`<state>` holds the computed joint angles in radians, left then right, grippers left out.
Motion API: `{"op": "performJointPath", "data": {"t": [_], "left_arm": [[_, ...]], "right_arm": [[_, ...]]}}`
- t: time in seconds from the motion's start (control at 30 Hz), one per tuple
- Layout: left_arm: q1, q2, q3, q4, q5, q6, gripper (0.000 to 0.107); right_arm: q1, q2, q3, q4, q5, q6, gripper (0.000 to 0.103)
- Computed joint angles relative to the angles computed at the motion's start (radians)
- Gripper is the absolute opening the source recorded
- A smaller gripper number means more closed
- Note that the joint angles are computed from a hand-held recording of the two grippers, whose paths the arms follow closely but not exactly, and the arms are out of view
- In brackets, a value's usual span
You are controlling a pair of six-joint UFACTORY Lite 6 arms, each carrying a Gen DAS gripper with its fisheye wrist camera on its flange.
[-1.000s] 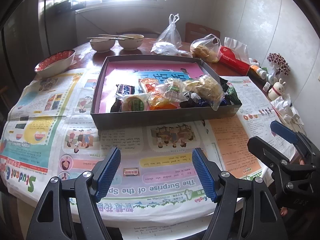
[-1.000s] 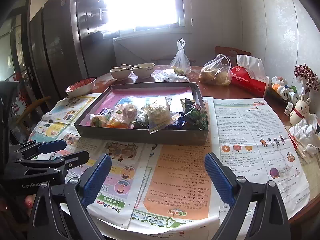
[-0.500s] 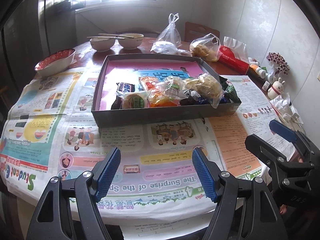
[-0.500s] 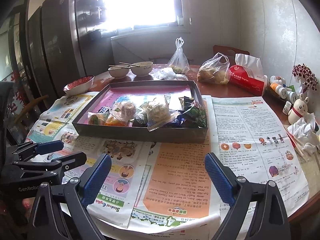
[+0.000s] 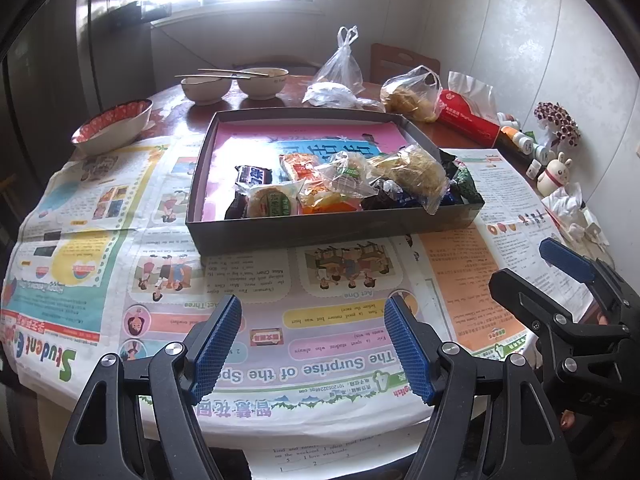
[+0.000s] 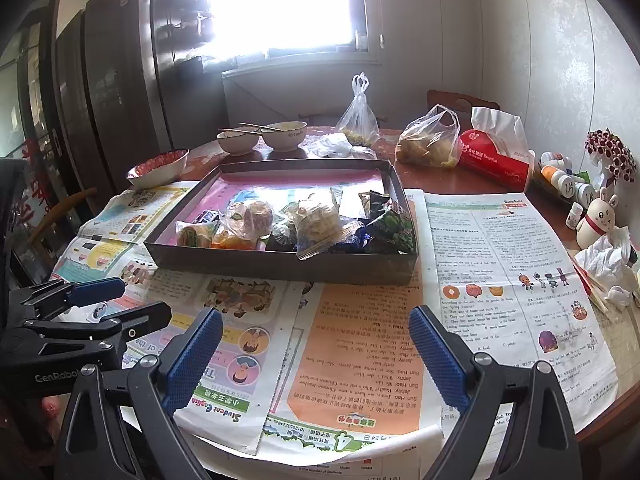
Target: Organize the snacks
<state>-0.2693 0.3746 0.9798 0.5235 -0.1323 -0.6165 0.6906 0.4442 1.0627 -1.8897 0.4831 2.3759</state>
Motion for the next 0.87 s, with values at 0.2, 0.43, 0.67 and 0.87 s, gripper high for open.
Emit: {"op": "performJointPath", "data": {"t": [0.2,0.43,0.67,0.87], "left_arm": [[-0.001,0.000,0.001,0.000,0.006,-0.001,0.076],[-0.001,0.002,0.003,-0.043,0.006,0.045,0.076],[0.030,0.030,0.023,0.144,-0.039,-0.122,0.076],[0.165,0.107,0.141,0.313,-0.039,-0.289,0.076]], "right_arm": [[-0.001,0.008,0.005,0.001,0.000,0.000,0.094],[-0.011,0.013,0.007,-0.002,-0.005,0.000,0.094],[-0.060,0.009,-0.003,-0.040,-0.023,0.034,0.094],[-0.196,0.016,0.002,-0.080,-0.079,0.043,0.094]]}}
